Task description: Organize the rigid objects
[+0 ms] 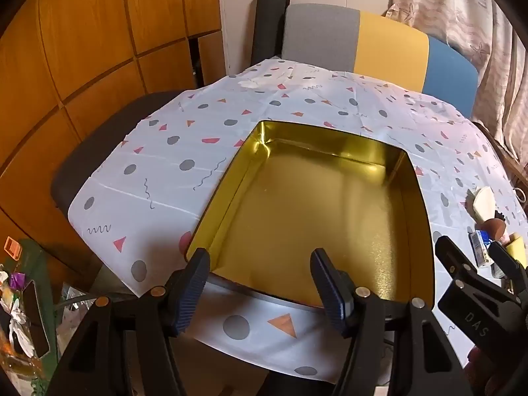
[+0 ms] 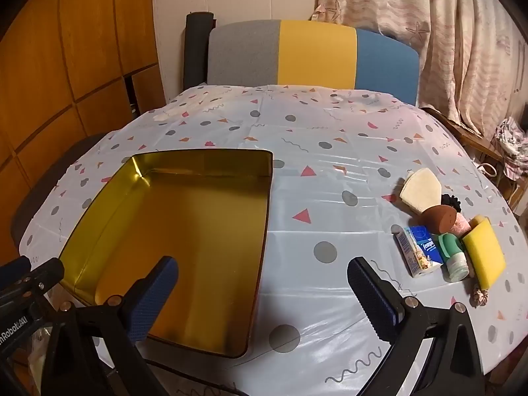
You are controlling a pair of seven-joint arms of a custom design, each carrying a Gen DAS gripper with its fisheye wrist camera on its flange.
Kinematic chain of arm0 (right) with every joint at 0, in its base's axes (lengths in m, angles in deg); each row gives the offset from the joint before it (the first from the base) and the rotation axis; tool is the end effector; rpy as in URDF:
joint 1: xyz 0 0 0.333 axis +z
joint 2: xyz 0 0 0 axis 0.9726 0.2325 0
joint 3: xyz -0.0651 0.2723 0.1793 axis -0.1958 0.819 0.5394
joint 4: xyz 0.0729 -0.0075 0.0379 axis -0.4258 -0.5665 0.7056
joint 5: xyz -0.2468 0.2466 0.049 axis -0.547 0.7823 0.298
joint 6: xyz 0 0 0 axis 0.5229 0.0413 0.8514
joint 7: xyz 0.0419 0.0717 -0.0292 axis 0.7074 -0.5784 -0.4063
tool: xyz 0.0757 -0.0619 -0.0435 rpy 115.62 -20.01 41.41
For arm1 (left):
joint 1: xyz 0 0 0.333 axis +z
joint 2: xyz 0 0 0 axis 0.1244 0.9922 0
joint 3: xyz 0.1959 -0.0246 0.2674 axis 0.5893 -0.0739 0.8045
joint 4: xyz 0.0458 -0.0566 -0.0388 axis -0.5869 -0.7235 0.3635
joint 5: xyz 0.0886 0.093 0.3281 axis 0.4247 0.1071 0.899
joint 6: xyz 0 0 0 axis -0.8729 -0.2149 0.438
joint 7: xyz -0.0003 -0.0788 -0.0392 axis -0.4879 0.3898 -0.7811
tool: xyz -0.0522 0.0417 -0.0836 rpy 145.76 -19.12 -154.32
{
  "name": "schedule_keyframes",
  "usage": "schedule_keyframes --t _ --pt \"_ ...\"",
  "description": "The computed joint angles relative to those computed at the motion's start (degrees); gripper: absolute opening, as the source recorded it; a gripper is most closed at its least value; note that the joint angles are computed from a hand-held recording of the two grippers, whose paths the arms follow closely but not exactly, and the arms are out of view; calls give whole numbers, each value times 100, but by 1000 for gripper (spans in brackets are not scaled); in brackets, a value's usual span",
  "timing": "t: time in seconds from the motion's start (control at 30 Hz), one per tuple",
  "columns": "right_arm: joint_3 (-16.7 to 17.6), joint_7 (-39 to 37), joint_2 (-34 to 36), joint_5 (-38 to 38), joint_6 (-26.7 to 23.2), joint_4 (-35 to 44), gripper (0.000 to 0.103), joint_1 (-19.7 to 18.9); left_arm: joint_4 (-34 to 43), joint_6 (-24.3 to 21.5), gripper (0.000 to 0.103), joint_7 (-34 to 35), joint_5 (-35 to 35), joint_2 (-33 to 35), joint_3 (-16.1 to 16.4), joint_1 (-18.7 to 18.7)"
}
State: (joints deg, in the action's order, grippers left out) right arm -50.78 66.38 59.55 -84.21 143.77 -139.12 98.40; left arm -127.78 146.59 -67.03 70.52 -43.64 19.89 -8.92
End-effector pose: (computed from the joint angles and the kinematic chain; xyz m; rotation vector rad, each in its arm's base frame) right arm 0.5027 0.2795 0.5637 -2.0076 1.3983 -0.5585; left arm 0.4320 -0.2606 0.5818 -2.2193 1.2248 -0.4007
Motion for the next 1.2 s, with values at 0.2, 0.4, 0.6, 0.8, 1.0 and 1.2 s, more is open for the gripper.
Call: schedule_keyframes --t 0.2,0.4,0.6,0.8,1.0,1.2 --pt "-38 121 22 -187 114 -37 103 -19 -61 -39 64 -71 100 -19 -27 -25" --pt "-5 125 74 -134 21 34 103 13 -30 -80 64 30 -48 -25 -5 -18" --pt "6 -161 50 206 83 -30 103 3 3 -62 64 103 -116 28 17 -32" --pt "12 -321 54 316 33 1 103 14 20 -108 64 101 -103 33 3 -38" --pt "5 -251 33 251 37 -10 103 28 14 -115 64 106 -122 27 8 -41" --pt "17 -268 20 253 55 -29 103 37 19 -135 64 81 -82 43 1 -45"
